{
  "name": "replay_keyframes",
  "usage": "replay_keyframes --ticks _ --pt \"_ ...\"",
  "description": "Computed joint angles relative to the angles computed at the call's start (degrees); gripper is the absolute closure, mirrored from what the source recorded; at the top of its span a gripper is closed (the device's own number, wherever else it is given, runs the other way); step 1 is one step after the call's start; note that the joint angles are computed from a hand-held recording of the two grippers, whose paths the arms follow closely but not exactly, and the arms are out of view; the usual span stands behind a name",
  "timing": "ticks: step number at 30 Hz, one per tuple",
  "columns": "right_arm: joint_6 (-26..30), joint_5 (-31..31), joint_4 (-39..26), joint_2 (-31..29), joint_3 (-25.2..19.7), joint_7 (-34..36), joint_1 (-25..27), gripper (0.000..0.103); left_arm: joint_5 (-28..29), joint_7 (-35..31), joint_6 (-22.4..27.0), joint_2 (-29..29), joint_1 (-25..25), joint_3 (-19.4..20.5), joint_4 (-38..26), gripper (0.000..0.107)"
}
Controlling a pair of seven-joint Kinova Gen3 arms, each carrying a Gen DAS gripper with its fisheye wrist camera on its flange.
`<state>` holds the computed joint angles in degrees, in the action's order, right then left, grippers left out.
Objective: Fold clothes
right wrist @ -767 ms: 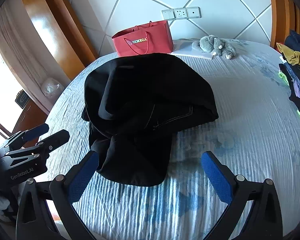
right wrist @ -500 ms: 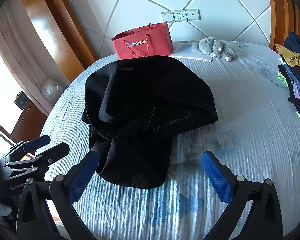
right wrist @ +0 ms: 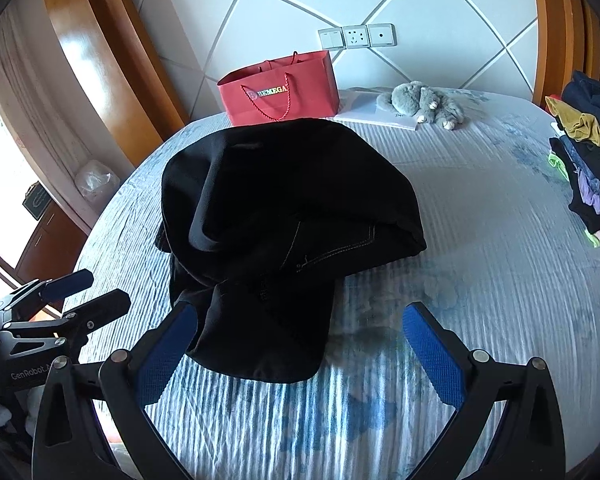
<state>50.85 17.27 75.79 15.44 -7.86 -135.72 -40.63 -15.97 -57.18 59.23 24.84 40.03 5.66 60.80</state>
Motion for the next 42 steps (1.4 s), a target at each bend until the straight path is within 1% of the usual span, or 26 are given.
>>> replay_keyframes --ticks 2,3,5,6,7,8,11,13,15,18,22,30,42 --pt "0.43 0.47 -0.45 0.21 0.05 0.18 -0.27 0.0 -3.19 2.09 3.4 3.47 2.87 -1.25 -5.29 0.024" --pt "0.85 0.64 -0.76 0.35 0.1 0.21 -0.4 0.0 -3.84 4.02 5.06 4.45 4.48 -2.21 -6.98 0.024" --pt "1.81 0.74 -1.54 0.74 0.15 0.54 -0.52 0.0 -4.42 6.11 6.41 5.39 5.14 -2.28 -7.82 0.024" --pt "1.77 0.88 -1.48 0.73 0.27 0.3 -0.62 0.0 -4.12 6.37 7.87 5.73 5.38 -3.03 -8.39 0.024" --pt "1.7 0.72 -1.51 0.71 0.3 0.28 -0.5 0.0 -4.75 7.56 9.03 6.28 6.67 -3.33 -10.01 0.024" --pt "1.49 0.87 -1.31 0.59 0.38 0.09 -0.55 0.0 -4.93 7.91 11.02 6.72 7.06 -3.41 -11.55 0.024" --pt "1.61 1.76 -1.48 0.56 0.52 -0.35 -0.85 0.0 -5.65 8.21 14.24 7.36 7.81 -3.78 -14.61 0.024" --pt "2.03 2.19 -1.85 0.74 0.55 -0.2 -1.08 0.0 -6.62 8.28 17.87 9.47 9.29 -4.29 -19.87 0.024" --pt "2.5 2.64 -2.3 0.98 0.59 -0.27 -1.36 0.0 -7.29 7.59 19.56 10.57 10.24 -5.09 -22.49 0.024" --pt "2.64 3.08 -2.59 1.23 0.76 -0.69 -1.64 0.0 -7.33 7.08 19.66 10.72 10.43 -5.65 -22.8 0.024" --pt "3.32 3.54 -3.19 1.52 0.88 -0.56 -1.96 0.0 -7.47 8.51 19.09 10.64 11.03 -6.15 -21.57 0.024" --pt "5.54 3.43 -4.86 2.44 1.0 0.01 -2.31 0.0 -8.36 9.57 19.63 11.37 11.89 -6.3 -21.74 0.024" --pt "5.72 2.27 -5.1 2.88 1.1 0.9 -1.72 0.0 -8.1 10.53 19.0 11.43 11.89 -6.05 -20.8 0.024"
